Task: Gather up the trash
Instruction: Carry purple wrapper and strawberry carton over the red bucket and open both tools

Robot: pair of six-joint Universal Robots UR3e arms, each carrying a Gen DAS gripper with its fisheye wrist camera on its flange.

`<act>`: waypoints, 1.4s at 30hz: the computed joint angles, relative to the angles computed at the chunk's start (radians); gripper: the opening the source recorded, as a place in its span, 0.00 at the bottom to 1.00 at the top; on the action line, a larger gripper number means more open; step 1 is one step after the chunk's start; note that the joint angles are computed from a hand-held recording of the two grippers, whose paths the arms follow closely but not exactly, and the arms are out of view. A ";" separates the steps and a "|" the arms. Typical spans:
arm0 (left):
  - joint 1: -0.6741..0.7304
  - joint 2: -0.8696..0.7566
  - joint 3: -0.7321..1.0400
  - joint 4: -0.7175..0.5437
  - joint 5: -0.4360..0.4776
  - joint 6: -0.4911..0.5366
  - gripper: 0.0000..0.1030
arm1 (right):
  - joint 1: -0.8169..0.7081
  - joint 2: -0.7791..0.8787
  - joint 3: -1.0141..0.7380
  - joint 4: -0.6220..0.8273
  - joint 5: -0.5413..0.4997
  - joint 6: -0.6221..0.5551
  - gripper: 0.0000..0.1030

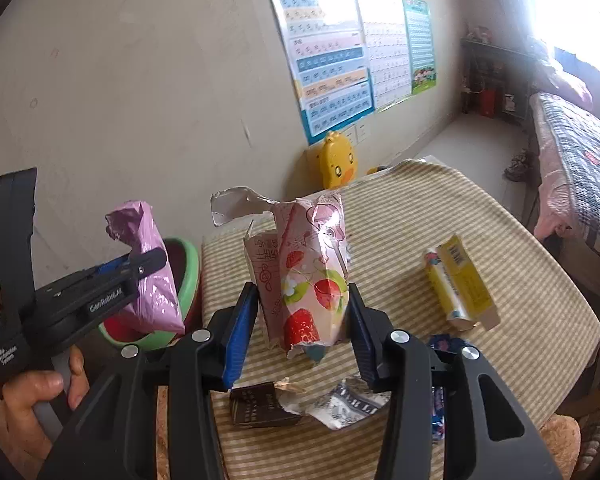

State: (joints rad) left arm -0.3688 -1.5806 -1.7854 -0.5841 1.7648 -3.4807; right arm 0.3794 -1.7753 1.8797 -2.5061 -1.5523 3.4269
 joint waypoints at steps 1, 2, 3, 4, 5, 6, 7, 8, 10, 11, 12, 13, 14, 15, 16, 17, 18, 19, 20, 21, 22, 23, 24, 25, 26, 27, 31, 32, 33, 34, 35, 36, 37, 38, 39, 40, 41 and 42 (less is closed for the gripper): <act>0.008 0.008 -0.012 0.003 -0.002 -0.002 0.31 | 0.012 0.014 -0.012 0.003 -0.005 0.001 0.41; 0.019 0.014 -0.023 0.007 -0.008 -0.003 0.31 | 0.026 0.030 -0.025 0.006 -0.012 0.002 0.41; 0.032 0.021 -0.036 0.012 -0.016 -0.001 0.31 | 0.033 0.040 -0.032 0.007 -0.015 0.003 0.41; 0.047 0.031 -0.051 0.016 -0.024 -0.002 0.31 | 0.043 0.054 -0.043 0.010 -0.019 0.002 0.41; 0.063 0.045 -0.067 0.016 -0.035 0.001 0.31 | 0.052 0.069 -0.055 0.013 -0.022 0.003 0.41; 0.073 0.051 -0.075 0.018 -0.040 0.002 0.31 | 0.056 0.080 -0.064 0.015 -0.023 0.002 0.42; 0.088 0.061 -0.089 0.021 -0.047 0.004 0.31 | 0.065 0.096 -0.078 0.018 -0.026 0.003 0.42; 0.095 0.064 -0.098 0.026 -0.050 0.004 0.31 | 0.074 0.113 -0.092 0.021 -0.028 0.004 0.42; 0.120 0.082 -0.121 0.030 -0.061 0.006 0.31 | 0.087 0.141 -0.116 0.025 -0.030 0.004 0.42; 0.130 0.089 -0.129 0.031 -0.064 0.006 0.31 | 0.095 0.158 -0.131 0.026 -0.031 0.003 0.42; 0.140 0.096 -0.139 0.032 -0.068 0.007 0.31 | 0.102 0.175 -0.146 0.026 -0.031 0.000 0.42; 0.151 0.102 -0.148 0.033 -0.070 0.005 0.31 | 0.105 0.184 -0.154 0.027 -0.030 -0.004 0.42; 0.162 0.110 -0.157 0.033 -0.073 0.005 0.31 | 0.108 0.199 -0.168 0.028 -0.027 -0.008 0.42; 0.172 0.118 -0.168 0.034 -0.077 0.006 0.31 | 0.113 0.219 -0.187 0.029 -0.021 -0.010 0.42; 0.188 0.128 -0.181 0.034 -0.082 0.009 0.31 | 0.115 0.236 -0.202 0.030 -0.011 -0.011 0.42; 0.200 0.135 -0.191 0.033 -0.087 0.011 0.31 | 0.114 0.248 -0.213 0.031 0.001 -0.012 0.42; 0.216 0.145 -0.204 0.032 -0.092 0.017 0.31 | 0.114 0.265 -0.229 0.032 0.014 -0.013 0.42; 0.228 0.154 -0.215 0.030 -0.094 0.023 0.31 | 0.116 0.292 -0.255 0.034 0.030 -0.014 0.42; 0.243 0.162 -0.224 0.029 -0.098 0.031 0.31 | 0.119 0.313 -0.275 0.035 0.040 -0.013 0.42; 0.260 0.171 -0.236 0.025 -0.099 0.038 0.31 | 0.125 0.336 -0.298 0.035 0.047 -0.008 0.42; 0.273 0.175 -0.243 0.022 -0.100 0.042 0.31 | 0.128 0.366 -0.327 0.036 0.065 -0.006 0.42; 0.291 0.182 -0.251 0.018 -0.103 0.047 0.31 | 0.132 0.389 -0.354 0.043 0.075 -0.009 0.42; 0.316 0.193 -0.266 0.012 -0.107 0.052 0.31 | 0.135 0.411 -0.380 0.052 0.082 -0.013 0.42; 0.334 0.202 -0.278 0.008 -0.110 0.055 0.31 | 0.142 0.442 -0.416 0.063 0.092 -0.018 0.42; 0.353 0.209 -0.288 0.004 -0.112 0.058 0.31 | 0.146 0.469 -0.447 0.069 0.105 -0.020 0.42; 0.370 0.215 -0.295 -0.003 -0.113 0.060 0.31 | 0.149 0.490 -0.470 0.073 0.114 -0.021 0.42; 0.471 0.255 -0.347 -0.040 -0.171 0.072 0.31 | 0.159 0.617 -0.637 0.126 0.165 -0.010 0.42; 0.482 0.259 -0.357 -0.041 -0.172 0.074 0.31 | 0.162 0.652 -0.685 0.144 0.176 -0.010 0.42; 0.490 0.261 -0.364 -0.042 -0.169 0.079 0.31 | 0.163 0.671 -0.711 0.154 0.183 -0.010 0.42; 0.498 0.263 -0.370 -0.044 -0.167 0.084 0.31 | 0.167 0.714 -0.772 0.178 0.194 -0.010 0.42; 0.504 0.268 -0.374 -0.047 -0.167 0.085 0.31 | 0.170 0.738 -0.807 0.194 0.203 -0.011 0.43; 0.516 0.272 -0.381 -0.049 -0.174 0.090 0.31 | 0.174 0.768 -0.851 0.215 0.212 -0.009 0.43; 0.529 0.277 -0.386 -0.055 -0.185 0.093 0.31 | 0.175 0.793 -0.885 0.230 0.221 -0.006 0.43; 0.535 0.279 -0.386 -0.060 -0.188 0.097 0.31 | 0.175 0.823 -0.930 0.252 0.235 -0.002 0.43; 0.540 0.281 -0.388 -0.063 -0.186 0.101 0.31 | 0.174 0.843 -0.963 0.271 0.244 0.000 0.44; 0.540 0.278 -0.387 -0.064 -0.184 0.102 0.31 | 0.176 0.874 -1.009 0.292 0.253 0.005 0.44; 0.549 0.272 -0.385 -0.063 -0.188 0.109 0.31 | 0.175 0.897 -1.044 0.308 0.259 0.004 0.44; 0.552 0.273 -0.386 -0.064 -0.187 0.111 0.31 | 0.177 0.926 -1.089 0.329 0.265 0.004 0.44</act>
State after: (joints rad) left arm 0.1833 -1.3080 -2.1718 -0.6485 1.5775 -3.3695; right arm 0.5562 -0.8494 0.7904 -2.1768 -1.2872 3.4311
